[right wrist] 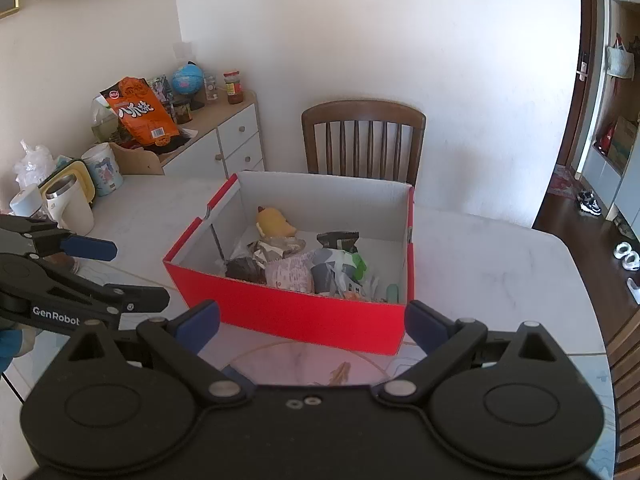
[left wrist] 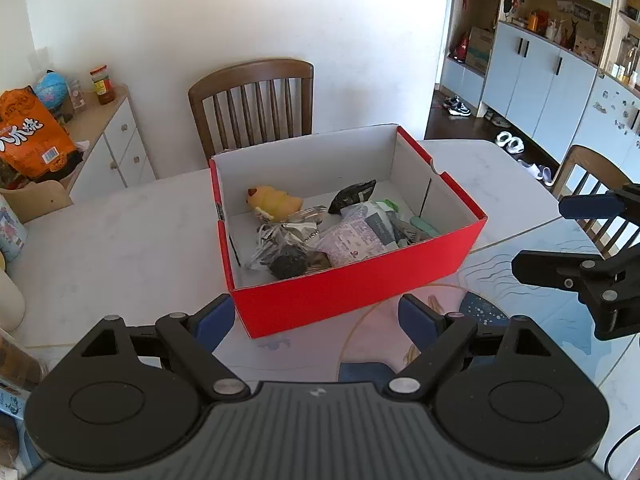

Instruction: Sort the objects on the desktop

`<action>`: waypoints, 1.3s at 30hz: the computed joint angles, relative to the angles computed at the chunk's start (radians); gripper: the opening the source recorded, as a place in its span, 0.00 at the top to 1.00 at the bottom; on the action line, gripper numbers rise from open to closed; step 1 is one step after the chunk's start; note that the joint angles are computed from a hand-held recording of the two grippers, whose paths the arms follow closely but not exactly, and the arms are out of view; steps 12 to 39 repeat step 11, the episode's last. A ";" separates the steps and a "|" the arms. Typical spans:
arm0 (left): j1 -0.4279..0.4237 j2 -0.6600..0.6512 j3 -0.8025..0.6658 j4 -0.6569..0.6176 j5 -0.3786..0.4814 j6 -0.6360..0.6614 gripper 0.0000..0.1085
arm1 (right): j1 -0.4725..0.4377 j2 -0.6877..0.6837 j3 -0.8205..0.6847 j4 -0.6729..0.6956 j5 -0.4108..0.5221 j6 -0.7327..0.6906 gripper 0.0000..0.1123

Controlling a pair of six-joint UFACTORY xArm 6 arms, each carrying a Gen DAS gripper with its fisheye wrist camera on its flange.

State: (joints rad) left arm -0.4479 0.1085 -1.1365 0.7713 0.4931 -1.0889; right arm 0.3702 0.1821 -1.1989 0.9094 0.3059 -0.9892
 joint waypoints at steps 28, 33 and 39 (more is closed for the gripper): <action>0.009 0.005 0.012 -0.009 -0.027 0.003 0.18 | 0.000 0.002 0.011 -0.007 -0.009 0.015 0.12; 0.009 0.005 0.012 -0.009 -0.027 0.003 0.18 | 0.000 0.002 0.011 -0.007 -0.009 0.015 0.12; 0.009 0.005 0.012 -0.009 -0.027 0.003 0.18 | 0.000 0.002 0.011 -0.007 -0.009 0.015 0.12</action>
